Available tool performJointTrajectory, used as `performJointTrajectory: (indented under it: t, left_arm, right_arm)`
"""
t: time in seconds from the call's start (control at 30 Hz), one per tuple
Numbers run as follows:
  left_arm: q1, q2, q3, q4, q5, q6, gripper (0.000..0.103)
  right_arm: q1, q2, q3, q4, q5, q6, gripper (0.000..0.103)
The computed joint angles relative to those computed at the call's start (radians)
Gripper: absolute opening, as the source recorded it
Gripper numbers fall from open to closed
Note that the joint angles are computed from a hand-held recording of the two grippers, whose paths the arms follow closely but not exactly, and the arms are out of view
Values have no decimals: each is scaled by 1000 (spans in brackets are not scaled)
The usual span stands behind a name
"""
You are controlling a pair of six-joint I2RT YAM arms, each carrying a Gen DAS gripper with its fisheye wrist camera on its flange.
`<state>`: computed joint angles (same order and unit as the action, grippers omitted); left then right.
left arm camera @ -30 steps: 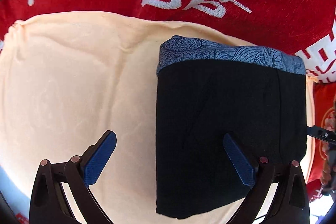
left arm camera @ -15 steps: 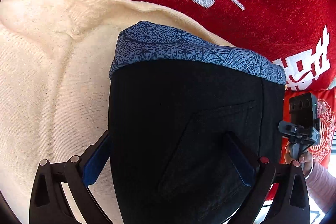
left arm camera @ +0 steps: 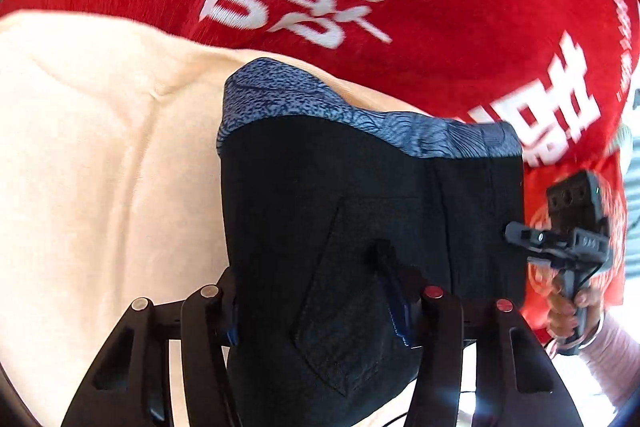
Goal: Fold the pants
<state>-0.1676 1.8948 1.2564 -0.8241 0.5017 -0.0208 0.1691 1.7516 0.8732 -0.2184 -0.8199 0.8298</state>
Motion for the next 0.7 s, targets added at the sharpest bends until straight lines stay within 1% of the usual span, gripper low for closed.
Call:
performJointTrajectory:
  t: [0.03,0.07,0.1,0.17,0.2,0.27,0.3,0.37,0.4,0.43,0.47,0.5,0.6,0.63,0.67,0.7]
  left_arm:
    - [9,-27,-2,-31,-4,31,56]
    - [28,-57,-9,-64,-3,63,56]
    - [43,-83,-10,-99,0,86,56]
    - [84,-136,-20,-169,2,144,56]
    - [107,-160,-32,-197,-6,184,56]
    - [144,-208,-74,-228,-37,261,56]
    - [164,-228,-95,-241,-55,292,56]
    - [176,-241,-156,-222,-93,308,58]
    - [177,-239,-192,-194,-124,309,62]
    - [145,-238,-229,-151,-168,272,66]
    - [144,-244,-263,-123,-205,265,72]
    - [151,-263,-293,-97,-220,268,79]
    - [149,-332,-321,-76,-281,256,80]
    - [143,-352,-319,-77,-308,250,80]
    - [133,-374,-311,-84,-335,248,80]
    - [129,-392,-305,-89,-348,254,80]
  right_arm:
    - [19,-39,-28,23,8,41,40]
    - [53,-99,-74,65,26,112,40]
    - [62,-149,-107,73,31,142,40]
    - [135,-222,-168,139,83,255,40]
    - [165,-261,-199,155,108,290,40]
    - [232,-290,-255,215,158,360,40]
    - [263,-279,-278,253,181,396,40]
    - [330,-234,-289,267,228,441,43]
    - [357,-209,-269,233,253,442,49]
    - [382,-191,-243,185,280,438,53]
    - [407,-189,-216,117,313,424,58]
    - [414,-203,-202,64,341,408,63]
    - [436,-234,-101,-168,446,357,63]
    - [441,-243,-65,-241,485,342,63]
    - [444,-257,-34,-301,520,329,58]
    - [445,-273,-13,-329,548,321,43]
